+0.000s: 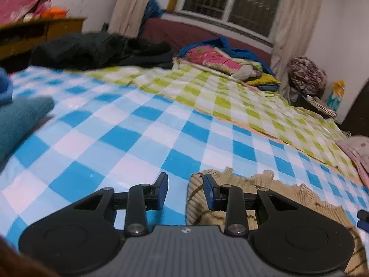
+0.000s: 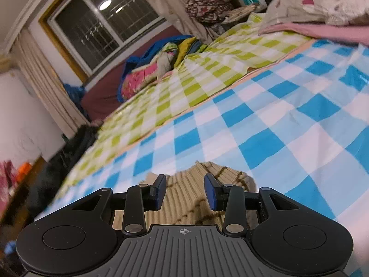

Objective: Fold small clothes
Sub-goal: 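Lift the hem with the left tool and fold it toward the collar while the right tool grasps the hem, then open both tools and release the folded hem onto the sweater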

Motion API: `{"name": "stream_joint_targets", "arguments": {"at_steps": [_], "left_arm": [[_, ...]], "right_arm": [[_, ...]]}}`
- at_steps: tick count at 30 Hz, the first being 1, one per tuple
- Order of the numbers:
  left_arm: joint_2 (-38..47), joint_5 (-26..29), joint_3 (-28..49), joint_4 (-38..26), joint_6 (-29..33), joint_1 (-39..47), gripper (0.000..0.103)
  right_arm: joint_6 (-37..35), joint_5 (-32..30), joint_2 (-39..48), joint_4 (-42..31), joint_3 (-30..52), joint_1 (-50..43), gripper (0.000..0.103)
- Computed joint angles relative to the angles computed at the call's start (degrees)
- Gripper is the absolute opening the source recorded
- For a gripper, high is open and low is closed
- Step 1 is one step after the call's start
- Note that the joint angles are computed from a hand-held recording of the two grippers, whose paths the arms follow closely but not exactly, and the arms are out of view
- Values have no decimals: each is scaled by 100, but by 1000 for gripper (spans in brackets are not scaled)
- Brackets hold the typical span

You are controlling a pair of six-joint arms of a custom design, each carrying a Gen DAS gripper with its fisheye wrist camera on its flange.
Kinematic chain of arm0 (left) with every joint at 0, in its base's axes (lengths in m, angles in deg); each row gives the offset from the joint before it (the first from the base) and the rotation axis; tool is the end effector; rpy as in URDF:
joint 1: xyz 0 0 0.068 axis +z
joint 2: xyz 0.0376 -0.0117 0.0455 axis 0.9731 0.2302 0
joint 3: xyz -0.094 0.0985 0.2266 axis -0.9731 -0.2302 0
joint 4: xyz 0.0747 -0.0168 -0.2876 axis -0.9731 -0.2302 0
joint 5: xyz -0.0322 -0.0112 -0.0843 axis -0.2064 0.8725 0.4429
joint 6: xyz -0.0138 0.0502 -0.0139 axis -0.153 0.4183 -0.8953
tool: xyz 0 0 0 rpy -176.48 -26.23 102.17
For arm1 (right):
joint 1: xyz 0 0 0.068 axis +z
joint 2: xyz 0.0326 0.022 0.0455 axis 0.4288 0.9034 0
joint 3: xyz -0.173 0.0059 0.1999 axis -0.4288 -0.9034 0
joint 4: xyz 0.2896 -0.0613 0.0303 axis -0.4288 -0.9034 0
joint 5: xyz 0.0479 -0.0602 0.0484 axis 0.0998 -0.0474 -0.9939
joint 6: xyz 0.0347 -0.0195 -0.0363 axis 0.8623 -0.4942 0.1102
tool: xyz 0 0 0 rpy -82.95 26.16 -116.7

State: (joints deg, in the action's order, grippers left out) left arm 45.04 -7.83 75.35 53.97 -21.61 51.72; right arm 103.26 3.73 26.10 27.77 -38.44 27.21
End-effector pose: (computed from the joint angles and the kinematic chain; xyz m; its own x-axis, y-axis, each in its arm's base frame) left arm 0.3315 -0.1511 0.0674 -0.5750 -0.1187 -0.8095 0.1644 0.9524 -0.2565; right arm 0.2107 0.0016 0.0607 -0.3358 0.6140 -0.7143 0.3894 0.7810 0.4883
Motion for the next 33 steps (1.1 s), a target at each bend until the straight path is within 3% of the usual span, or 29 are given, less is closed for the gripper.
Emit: {"name": "stream_joint_targets", "arguments": {"at_steps": [5,10,14,25,30,33], "left_arm": [[17,-68,-18,-57,402,-175,43],[52,-476,-322,-6,862,-374,42],[145,-1185,-372,-203,1180,-523,37],[-837,-651,-1443,236,898,-297,37],[-1207,-102,-1979,492,833,-196,37],[-1090,-62,-2085,703,968,-229,37]], "right_arm": [[-231,246,-158,-269,-20,187,37],[-575,634,-222,-676,55,403,37],[-491,727,197,-992,288,256,35],[-505,1692,-1005,-2304,485,1382,35],[-296,1651,-246,-2213,1107,2142,35],[-199,1534,377,-2193,1585,2548,35]]}}
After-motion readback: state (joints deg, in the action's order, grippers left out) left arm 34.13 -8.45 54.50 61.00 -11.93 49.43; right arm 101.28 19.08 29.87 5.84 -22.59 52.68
